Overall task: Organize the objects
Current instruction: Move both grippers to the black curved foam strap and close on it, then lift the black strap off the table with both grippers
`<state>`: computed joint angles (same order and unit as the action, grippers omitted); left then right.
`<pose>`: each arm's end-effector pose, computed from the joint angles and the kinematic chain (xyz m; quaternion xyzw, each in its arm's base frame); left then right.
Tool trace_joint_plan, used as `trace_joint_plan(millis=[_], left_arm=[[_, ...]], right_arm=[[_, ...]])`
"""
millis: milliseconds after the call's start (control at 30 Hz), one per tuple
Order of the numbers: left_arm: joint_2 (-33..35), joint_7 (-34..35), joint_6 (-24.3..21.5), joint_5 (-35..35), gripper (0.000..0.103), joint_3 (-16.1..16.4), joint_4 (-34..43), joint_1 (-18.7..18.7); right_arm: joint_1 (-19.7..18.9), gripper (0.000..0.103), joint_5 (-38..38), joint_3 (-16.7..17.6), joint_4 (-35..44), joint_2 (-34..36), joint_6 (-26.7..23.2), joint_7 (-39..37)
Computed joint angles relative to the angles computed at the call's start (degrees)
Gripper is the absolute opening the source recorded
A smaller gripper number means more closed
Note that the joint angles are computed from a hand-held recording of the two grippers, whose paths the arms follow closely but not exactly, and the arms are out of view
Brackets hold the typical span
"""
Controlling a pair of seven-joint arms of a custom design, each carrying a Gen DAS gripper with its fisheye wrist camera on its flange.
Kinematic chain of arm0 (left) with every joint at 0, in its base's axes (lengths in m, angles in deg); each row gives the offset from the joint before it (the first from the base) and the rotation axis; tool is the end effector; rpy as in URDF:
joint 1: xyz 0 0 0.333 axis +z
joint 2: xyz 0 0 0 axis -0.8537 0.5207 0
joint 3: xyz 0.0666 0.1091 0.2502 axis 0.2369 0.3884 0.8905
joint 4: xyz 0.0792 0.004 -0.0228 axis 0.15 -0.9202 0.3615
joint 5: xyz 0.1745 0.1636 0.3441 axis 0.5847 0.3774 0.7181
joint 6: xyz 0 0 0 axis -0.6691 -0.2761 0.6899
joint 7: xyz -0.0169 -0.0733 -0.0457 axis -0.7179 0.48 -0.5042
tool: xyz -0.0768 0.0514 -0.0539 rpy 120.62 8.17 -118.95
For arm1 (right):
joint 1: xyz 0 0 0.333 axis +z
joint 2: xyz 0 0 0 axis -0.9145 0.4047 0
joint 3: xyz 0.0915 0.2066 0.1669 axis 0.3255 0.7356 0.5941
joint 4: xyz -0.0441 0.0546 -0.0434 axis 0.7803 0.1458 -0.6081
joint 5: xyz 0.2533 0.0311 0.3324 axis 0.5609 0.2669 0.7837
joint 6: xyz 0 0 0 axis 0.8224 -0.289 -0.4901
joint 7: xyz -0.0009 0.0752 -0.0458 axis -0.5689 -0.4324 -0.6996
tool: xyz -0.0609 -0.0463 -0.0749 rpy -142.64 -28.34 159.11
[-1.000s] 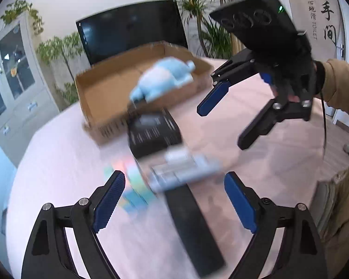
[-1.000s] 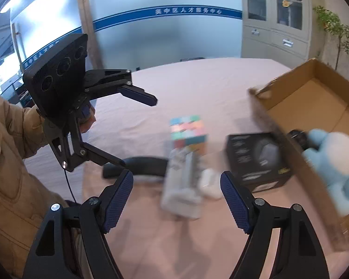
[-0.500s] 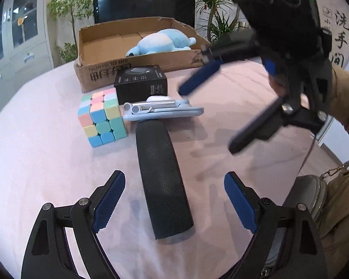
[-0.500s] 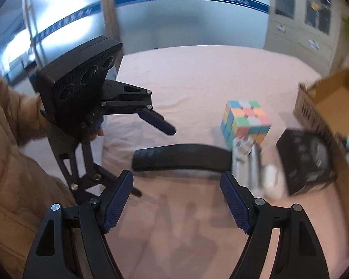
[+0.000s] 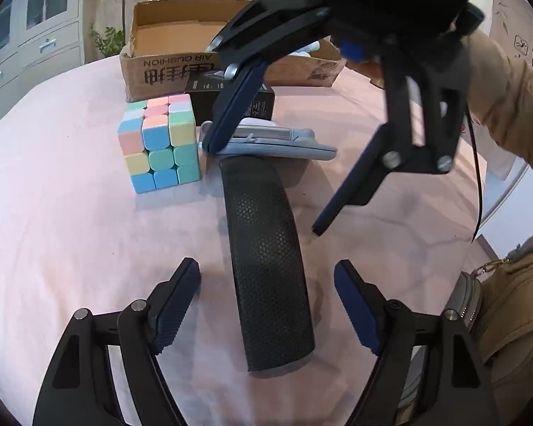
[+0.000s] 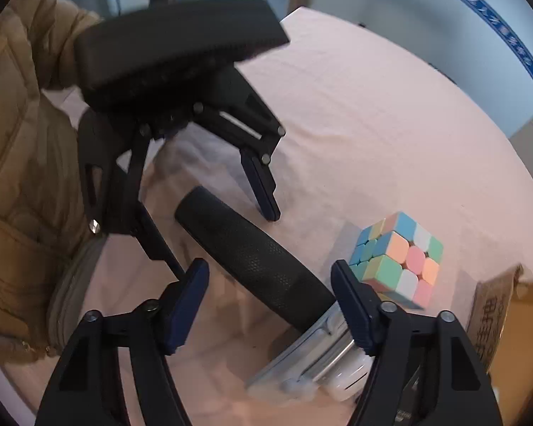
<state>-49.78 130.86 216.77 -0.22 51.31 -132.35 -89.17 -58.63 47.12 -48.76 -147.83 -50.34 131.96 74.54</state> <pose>0.3980 -0.1877 0.3415 -0.3901 0.8438 -0.3607 0.0762 0.5848 0.0971 0.3839 -0.9826 -0.0952 -0.0308 0.1564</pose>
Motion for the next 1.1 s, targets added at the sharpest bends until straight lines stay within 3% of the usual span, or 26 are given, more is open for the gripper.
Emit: trace_joint_plan(millis=[167,300,400,600,733,867,1033,1100], left_arm=[[-0.4,-2.53,-0.36,2.15,0.074,-0.41,-0.32,0.32],[-0.99,-4.82,0.61,4.23,0.043,-0.58,-0.88,0.64],[-2.05,-4.75,0.24,4.55,0.032,1.09,-1.73,-0.25],[-3.83,-6.63,1.08,6.96,0.032,2.18,-3.33,-1.6],[-6.54,-7.12,0.42,8.85,0.032,3.98,-4.52,-2.22],[-10.24,-9.25,0.73,13.05,0.032,4.8,-6.25,-2.18],[-14.5,-12.24,1.33,18.07,0.032,7.25,-7.51,-2.96],[-15.75,-13.63,1.45,20.16,0.028,7.86,-7.94,-2.93]], right_arm=[[0.32,0.06,-2.69,0.34,1.35,1.85,-0.37,-2.32],[0.59,0.054,-4.83,0.6,1.31,2.12,0.94,-4.15],[0.99,0.046,-6.75,0.71,0.58,2.04,3.95,-4.69],[0.58,0.044,-6.48,0.57,2.78,3.61,1.95,-4.83],[-0.19,0.043,-5.5,0.32,6.83,5.99,-2.21,-3.58],[-0.63,0.038,-5.46,0.33,7.6,6.22,-2.4,-3.8],[-1.5,0.03,-4.13,0.16,10.59,6.74,-6.34,-3.54],[-1.74,0.025,-3.76,0.11,11.17,6.63,-7.05,-3.88]])
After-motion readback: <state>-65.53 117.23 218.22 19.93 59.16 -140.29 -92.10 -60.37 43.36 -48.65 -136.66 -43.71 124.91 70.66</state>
